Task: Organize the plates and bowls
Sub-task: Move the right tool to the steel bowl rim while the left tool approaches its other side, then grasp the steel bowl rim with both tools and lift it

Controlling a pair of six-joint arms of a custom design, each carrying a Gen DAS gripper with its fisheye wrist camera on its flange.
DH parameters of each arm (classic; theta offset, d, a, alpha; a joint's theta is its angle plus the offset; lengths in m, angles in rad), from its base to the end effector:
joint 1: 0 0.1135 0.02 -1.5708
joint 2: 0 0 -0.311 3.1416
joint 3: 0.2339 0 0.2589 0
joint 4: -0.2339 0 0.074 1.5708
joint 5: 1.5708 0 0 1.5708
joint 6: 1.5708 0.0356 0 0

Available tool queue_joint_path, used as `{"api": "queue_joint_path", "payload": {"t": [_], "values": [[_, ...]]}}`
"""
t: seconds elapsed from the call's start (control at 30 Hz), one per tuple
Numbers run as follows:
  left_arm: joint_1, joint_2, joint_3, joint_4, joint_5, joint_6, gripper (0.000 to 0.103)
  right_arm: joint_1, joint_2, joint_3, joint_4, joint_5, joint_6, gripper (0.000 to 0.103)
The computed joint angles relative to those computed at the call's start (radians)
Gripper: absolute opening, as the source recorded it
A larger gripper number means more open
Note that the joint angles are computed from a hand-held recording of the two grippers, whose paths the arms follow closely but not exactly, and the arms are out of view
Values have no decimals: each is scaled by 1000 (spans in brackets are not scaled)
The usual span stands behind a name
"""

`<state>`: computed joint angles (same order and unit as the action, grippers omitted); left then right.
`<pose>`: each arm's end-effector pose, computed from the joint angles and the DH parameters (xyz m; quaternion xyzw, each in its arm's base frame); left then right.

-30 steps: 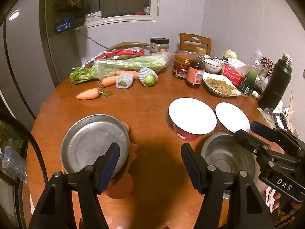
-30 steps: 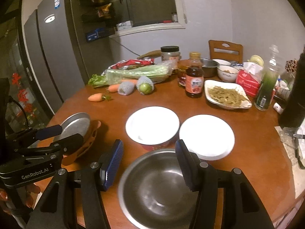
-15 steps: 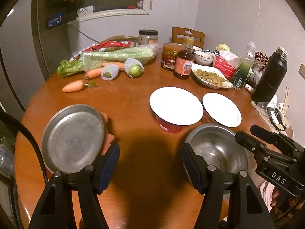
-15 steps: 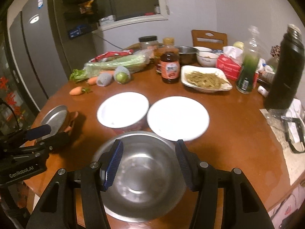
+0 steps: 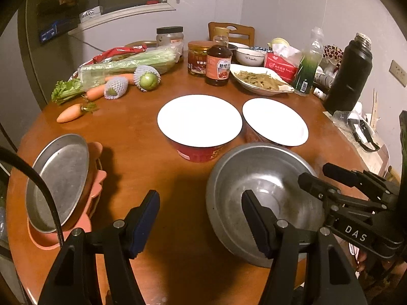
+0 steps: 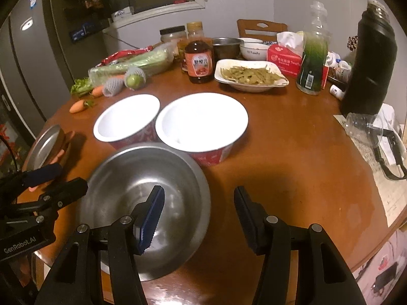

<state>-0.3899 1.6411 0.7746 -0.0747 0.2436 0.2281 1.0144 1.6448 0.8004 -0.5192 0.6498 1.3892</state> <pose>0.2877 -0.1275 0.1829 0.3229 0.8877 -0.1400 0.2970 0.1642 0.2231 0.1751 0.2081 0.9199 -0.0231 0.3315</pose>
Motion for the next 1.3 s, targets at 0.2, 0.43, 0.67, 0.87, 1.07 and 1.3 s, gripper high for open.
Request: {"api": "queue_joint_path", "payload": {"t": [0.2,0.43,0.67,0.87,1.07,1.3], "values": [[-19,26,8,3,-14,-13,66,-14,1,-28,40,-24,-14,58],[-52,49,7,11,-29,-25,66,-11,3,-46,89,-34,-48,45],[-75,70,8,22,-18,-39,60,-12,11,-47,109,-40,-72,31],[-71,74,2,27,-21,-35,52,-4,28,-20,94,-37,-96,29],[-23,47,-6,0,-10,-19,52,15,41,17,87,-37,-116,29],[30,19,-34,-9,-15,20,52,36,82,74,93,-46,-154,30]]}}
